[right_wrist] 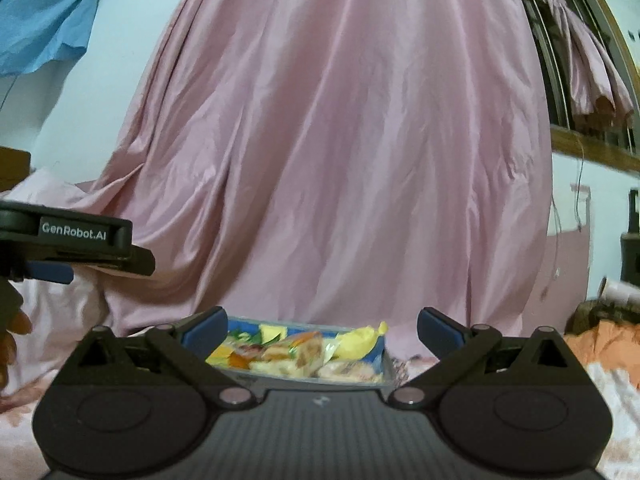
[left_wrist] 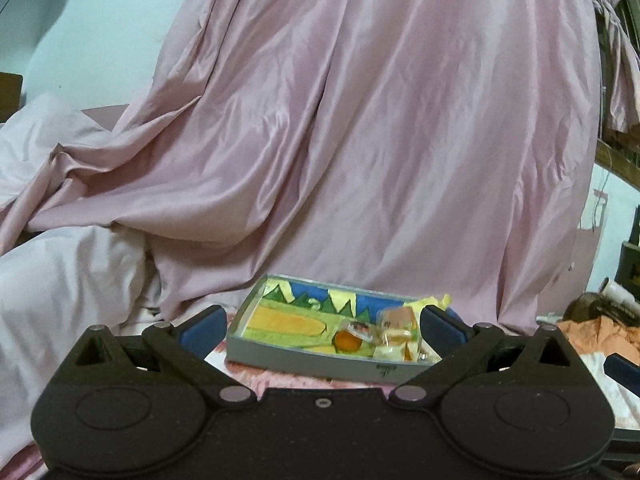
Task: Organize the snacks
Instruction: 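Move both tools back to the pile, left tool over the sausage tray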
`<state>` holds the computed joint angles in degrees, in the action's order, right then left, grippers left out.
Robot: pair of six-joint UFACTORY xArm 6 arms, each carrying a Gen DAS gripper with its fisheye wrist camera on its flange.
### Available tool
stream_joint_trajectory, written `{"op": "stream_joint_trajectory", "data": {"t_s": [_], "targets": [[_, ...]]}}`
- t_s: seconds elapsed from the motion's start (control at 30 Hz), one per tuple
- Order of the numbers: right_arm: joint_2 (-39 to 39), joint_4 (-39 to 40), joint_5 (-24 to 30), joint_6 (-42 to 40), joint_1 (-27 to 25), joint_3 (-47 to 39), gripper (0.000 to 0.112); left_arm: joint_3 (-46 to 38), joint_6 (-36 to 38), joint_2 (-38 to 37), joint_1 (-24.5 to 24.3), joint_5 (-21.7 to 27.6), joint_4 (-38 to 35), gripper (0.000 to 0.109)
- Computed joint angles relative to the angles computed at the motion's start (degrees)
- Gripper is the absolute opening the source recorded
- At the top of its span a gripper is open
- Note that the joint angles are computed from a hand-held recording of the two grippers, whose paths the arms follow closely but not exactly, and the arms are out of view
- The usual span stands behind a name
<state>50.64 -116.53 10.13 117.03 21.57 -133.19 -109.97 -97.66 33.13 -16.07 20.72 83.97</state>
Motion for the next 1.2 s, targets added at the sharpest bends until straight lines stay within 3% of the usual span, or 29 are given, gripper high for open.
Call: {"op": "stream_joint_trajectory", "data": {"t_s": [0.2,0.43,0.53,0.7,0.93,1.2], "targets": [[-9.74,-8.15,2.18,9.7,1.99,15.17,0.103,12.25,-8.74,-7.64,-0.28,-1.75,10.52,0.102],[-17.31,-11.37,3.52,13.79,3.76,27.89,0.103,22.86,-16.24,-13.84,-0.13,-1.54,19.81,0.102],[-19.3,-8.7,3.31,12.83,3.96,31.4,0.103,26.17,-18.88,-15.93,0.55,-2.68,22.97,0.102],[-21.84,2.12,2.65,5.38,4.0,36.64,0.103,30.0,-19.13,-17.77,1.78,-5.03,24.25,0.102],[-21.51,14.47,4.6,-10.24,5.48,38.81,0.103,32.02,-10.33,-16.52,3.52,-8.71,16.65,0.102],[-16.74,37.76,5.53,-38.03,6.63,35.88,0.103,31.02,4.53,-11.55,5.34,-14.84,3.72,0.102]]}}
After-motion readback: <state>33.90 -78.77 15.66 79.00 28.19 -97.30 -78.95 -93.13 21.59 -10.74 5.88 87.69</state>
